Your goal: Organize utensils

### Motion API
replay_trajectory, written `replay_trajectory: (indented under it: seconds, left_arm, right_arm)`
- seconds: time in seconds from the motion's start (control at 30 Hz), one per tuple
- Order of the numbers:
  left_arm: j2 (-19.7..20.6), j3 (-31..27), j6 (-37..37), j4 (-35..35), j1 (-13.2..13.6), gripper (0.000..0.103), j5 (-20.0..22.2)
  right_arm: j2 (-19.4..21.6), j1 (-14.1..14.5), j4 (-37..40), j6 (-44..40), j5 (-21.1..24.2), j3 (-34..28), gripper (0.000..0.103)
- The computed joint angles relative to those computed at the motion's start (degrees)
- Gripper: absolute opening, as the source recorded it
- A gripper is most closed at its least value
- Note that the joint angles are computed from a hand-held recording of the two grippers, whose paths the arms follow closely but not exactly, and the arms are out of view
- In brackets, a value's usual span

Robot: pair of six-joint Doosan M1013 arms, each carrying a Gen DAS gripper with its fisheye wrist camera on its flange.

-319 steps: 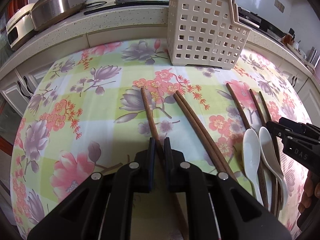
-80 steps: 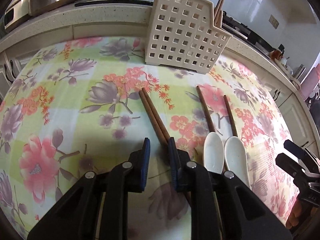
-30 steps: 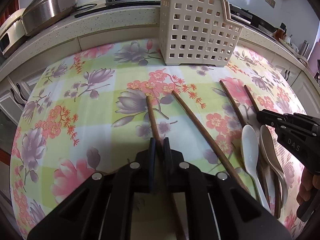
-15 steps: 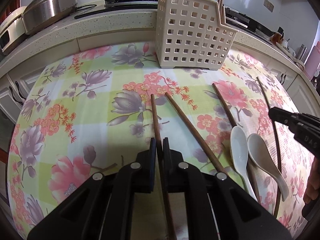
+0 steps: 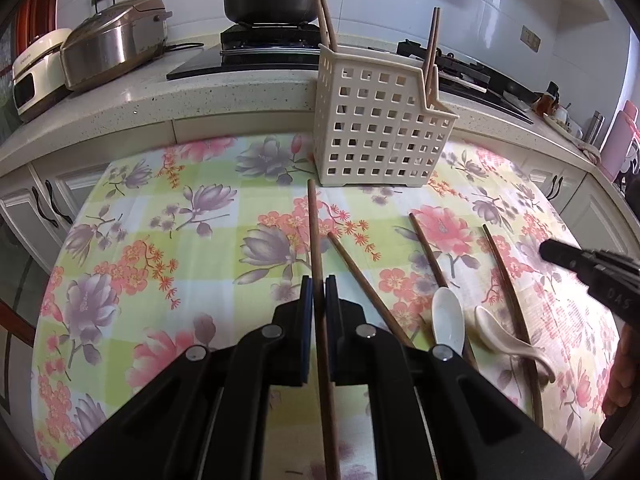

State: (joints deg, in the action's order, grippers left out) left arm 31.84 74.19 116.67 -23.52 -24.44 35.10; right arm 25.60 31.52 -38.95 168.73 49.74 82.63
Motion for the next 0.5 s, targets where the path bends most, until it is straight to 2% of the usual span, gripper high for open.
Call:
replay_trajectory:
  seconds: [0.13,0.2,0.27,0.3,0.33,0.5]
  left_arm:
    - [0.1,0.1,-0.4,0.3,-0.1,0.006,0.4]
    - [0.0,0.3,-0.7,0.6,-0.1,0.006,0.3]
    - [0.0,0.3,-0.9,0.8,-0.1,0.006,0.2]
    - [0.0,0.3,-1.0,0.9,-0.1,0.006,0.1]
    - [0.0,0.3,-1.1,1.0,-0.1,0.006,0.1]
    - [0.2,0.0,-1.3,1.3,-0.2,0.006,0.5]
  right_arm:
    - [0.8,-0.4,4.0,-1.7,0.6,0.1,0.011]
    - [1.1,-0.4,4.7,-1.6,1.4,0.1,0.016]
    - [1.3,-0.5,5.1,-1.4,1.4,0.4,0.033]
    - [1.2,-0.5,4.9,-0.9,0.9,0.7,0.050]
    - [1.1,-0.4,4.1,-0.1,0.5,1.1,0.055]
    - [1.2,-0.8,4.8,-0.4,0.4,1.1,0.056]
